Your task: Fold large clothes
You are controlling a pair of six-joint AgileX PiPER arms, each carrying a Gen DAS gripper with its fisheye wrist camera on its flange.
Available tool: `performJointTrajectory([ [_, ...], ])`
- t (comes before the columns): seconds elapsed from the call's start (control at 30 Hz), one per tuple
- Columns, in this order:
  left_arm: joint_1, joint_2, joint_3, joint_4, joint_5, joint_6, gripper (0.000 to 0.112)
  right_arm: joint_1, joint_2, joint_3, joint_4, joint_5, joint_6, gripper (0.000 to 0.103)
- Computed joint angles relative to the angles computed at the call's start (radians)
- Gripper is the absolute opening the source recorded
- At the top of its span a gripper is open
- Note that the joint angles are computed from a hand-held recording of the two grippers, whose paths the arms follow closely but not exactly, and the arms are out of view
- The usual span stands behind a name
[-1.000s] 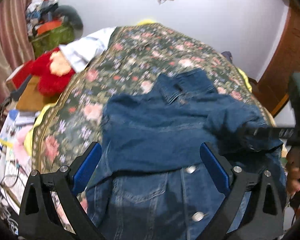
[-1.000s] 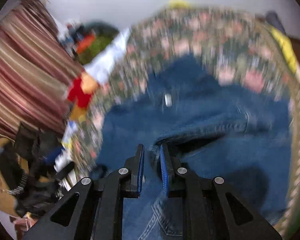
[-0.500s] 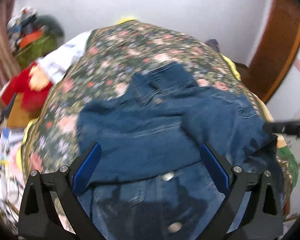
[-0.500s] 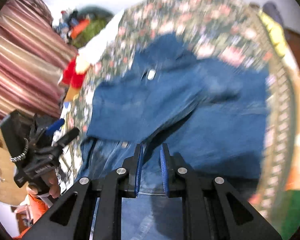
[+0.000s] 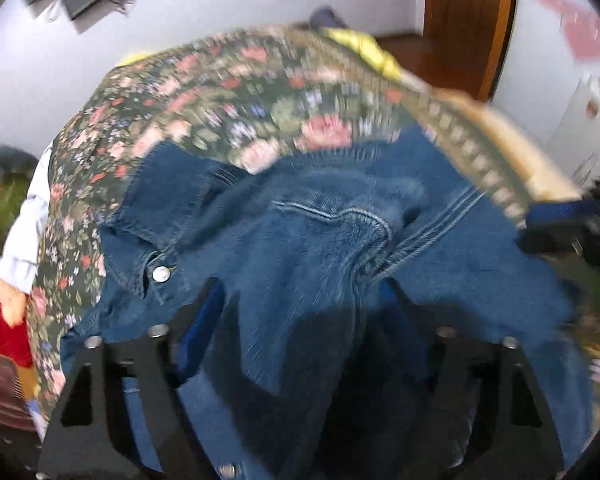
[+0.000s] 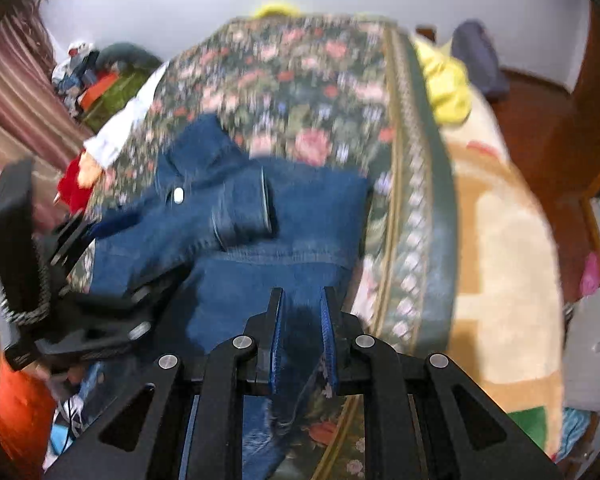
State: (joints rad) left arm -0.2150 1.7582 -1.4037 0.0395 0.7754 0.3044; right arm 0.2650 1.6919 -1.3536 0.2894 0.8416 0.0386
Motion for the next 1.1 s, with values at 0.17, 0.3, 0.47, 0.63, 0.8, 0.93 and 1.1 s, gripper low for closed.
performJointTrajectory([
  [0.17,-0.014,0.039,-0.021,0.045,-0.026,-0.064,0.028,-0.004,0.086,0.04,0.047,-0.038,-0.034,0.014],
  [0.3,0.055,-0.017,-0.036,0.018,-0.019,-0.08,0.014,-0.024,0.078,0.07,0.094,-0.058,-0.086,0.02],
  [0.47,0.264,-0.109,-0.049,-0.164,0.034,0.048,0.014,0.002,0.057,0.096,-0.113,-0.098,0.109,0.095],
  [0.63,0.536,-0.102,-0.025,-0.37,0.156,0.211,0.015,-0.042,0.03,0.145,0.019,-0.101,0.042,0.095],
  [0.8,0.707,-0.06,0.129,-0.442,0.187,0.332,0.022,-0.026,0.011,0.152,0.037,-0.086,0.068,0.095],
  [0.93,0.792,-0.003,0.224,-0.537,0.201,0.426,0.032,0.018,-0.001,0.148,-0.013,-0.084,0.135,0.095],
  [1.1,0.825,0.043,0.196,-0.638,0.242,0.466,0.038,0.038,0.004,0.123,-0.037,-0.056,0.176,0.095],
])
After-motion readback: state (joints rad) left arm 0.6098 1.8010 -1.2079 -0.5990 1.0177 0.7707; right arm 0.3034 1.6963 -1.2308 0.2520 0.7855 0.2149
